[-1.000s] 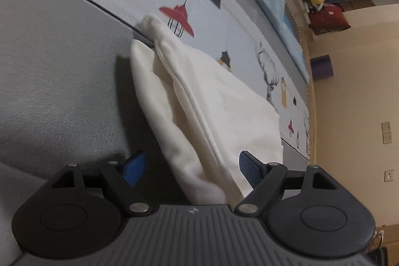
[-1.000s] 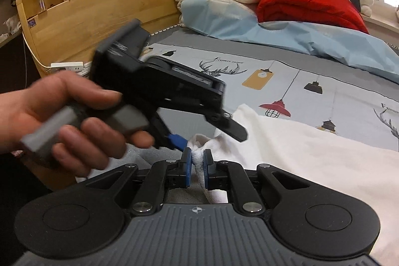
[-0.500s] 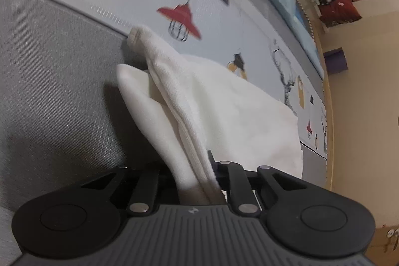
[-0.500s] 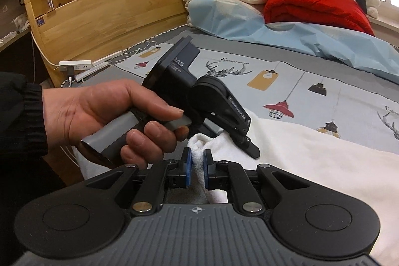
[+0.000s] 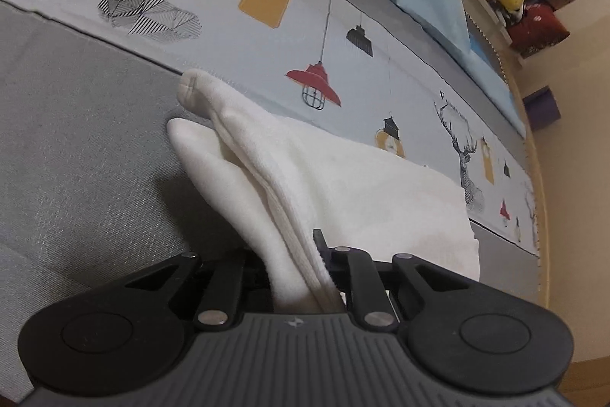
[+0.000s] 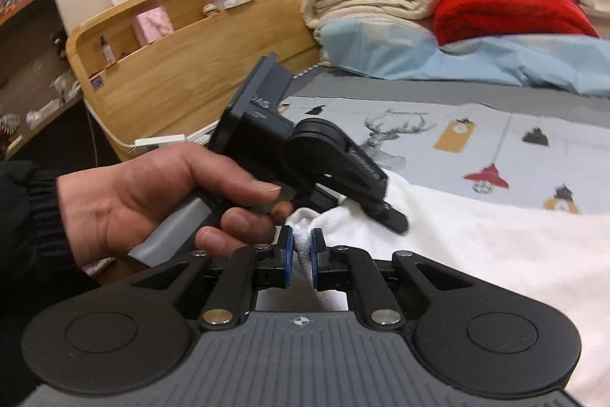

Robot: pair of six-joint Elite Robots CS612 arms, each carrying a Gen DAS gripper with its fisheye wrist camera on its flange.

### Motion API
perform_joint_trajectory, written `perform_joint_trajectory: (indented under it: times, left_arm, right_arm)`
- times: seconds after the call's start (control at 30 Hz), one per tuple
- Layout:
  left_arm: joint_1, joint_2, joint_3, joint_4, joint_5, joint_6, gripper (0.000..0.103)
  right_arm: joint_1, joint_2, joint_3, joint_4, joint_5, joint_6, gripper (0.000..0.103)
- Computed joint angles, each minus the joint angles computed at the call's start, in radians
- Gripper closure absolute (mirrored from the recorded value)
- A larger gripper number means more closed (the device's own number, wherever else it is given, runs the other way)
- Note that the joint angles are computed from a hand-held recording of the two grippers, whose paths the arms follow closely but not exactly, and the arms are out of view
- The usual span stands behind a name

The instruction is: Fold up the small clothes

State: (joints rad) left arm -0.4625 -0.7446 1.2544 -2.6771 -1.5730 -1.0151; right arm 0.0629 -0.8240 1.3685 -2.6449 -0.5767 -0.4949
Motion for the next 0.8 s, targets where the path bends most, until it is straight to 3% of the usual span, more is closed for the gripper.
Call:
perform_joint_trajectory:
  times: [0.37, 0.63, 0.8]
  left_arm:
    - [-0.05, 0.098, -0.224, 0.065, 0.036, 0.108, 0.088]
    - [-0.1, 0.23, -0.48, 0.163, 0.033, 0.22, 0.088]
    - [-0.126, 0.304, -0.615, 0.17, 0.032, 0.289, 0.088]
  right_arm:
    - [-0.085, 0.011, 0.002, -0.134, -0.054, 0.242, 0.094]
    - [-0.154, -0.004, 0.051, -0.234, -0.1, 0.307, 0.094]
    - [-0.195, -0.009, 0.076, -0.3, -0.12, 0.372, 0.094]
